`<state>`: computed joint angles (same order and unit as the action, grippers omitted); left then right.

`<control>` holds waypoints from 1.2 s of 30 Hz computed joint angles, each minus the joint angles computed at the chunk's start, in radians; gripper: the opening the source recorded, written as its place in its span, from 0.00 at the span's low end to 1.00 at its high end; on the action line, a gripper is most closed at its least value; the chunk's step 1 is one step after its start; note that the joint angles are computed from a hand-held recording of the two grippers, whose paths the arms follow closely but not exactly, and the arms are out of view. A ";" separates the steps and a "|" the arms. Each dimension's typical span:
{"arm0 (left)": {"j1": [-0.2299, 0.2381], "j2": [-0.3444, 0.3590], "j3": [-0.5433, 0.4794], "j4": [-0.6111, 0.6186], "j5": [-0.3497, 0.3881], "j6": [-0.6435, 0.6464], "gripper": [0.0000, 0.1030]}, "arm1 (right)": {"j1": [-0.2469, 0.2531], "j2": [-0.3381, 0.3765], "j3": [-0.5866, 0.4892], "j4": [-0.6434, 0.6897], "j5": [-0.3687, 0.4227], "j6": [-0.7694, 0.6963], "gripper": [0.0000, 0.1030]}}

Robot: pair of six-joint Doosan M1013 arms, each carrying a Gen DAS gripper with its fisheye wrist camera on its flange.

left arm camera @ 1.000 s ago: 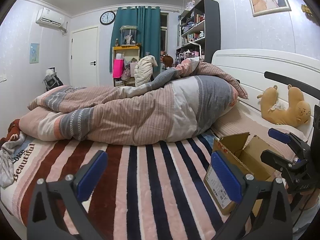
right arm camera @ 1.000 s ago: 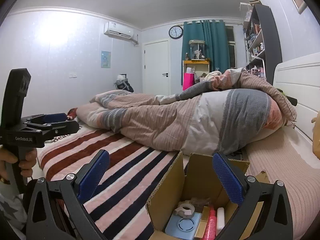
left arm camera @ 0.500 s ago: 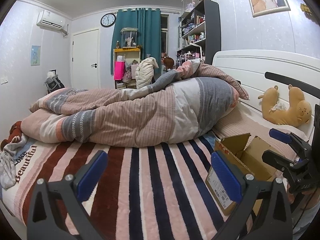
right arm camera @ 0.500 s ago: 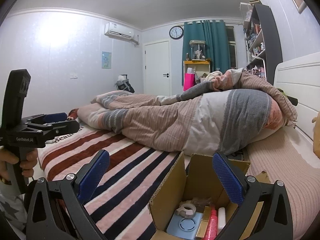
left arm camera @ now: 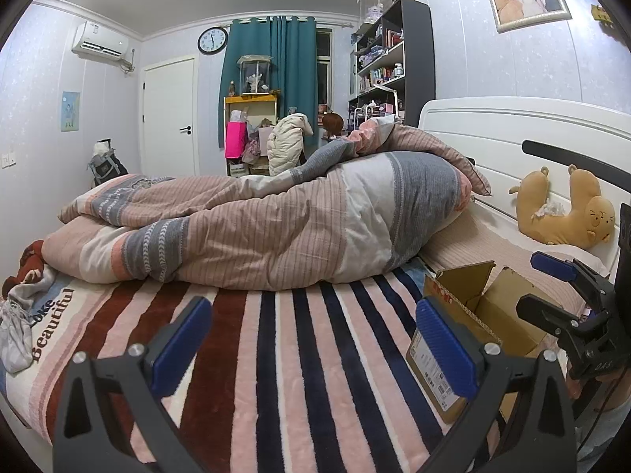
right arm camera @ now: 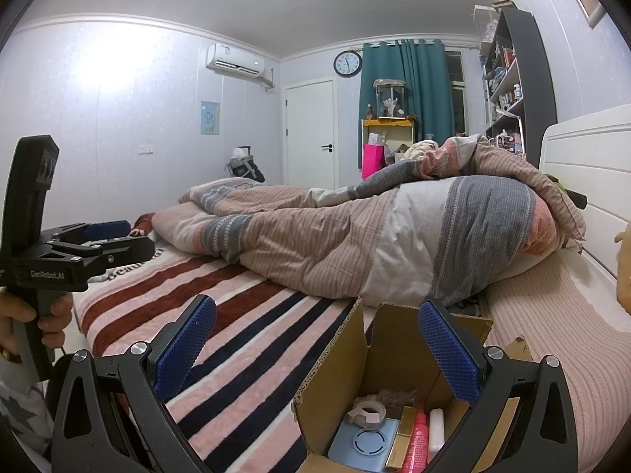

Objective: Organize rigid objects

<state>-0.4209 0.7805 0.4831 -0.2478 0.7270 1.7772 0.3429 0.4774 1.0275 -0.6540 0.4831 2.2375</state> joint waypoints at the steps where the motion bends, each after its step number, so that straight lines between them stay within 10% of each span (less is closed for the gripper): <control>1: 0.001 0.000 -0.001 -0.002 0.001 0.002 0.99 | 0.000 0.000 0.000 -0.001 0.000 0.000 1.00; 36: 0.009 0.007 -0.013 -0.016 0.013 0.019 0.99 | -0.003 -0.001 0.001 0.003 -0.002 -0.005 1.00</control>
<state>-0.4124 0.7871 0.4696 -0.2640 0.7403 1.7965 0.3403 0.4768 1.0283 -0.6509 0.4813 2.2324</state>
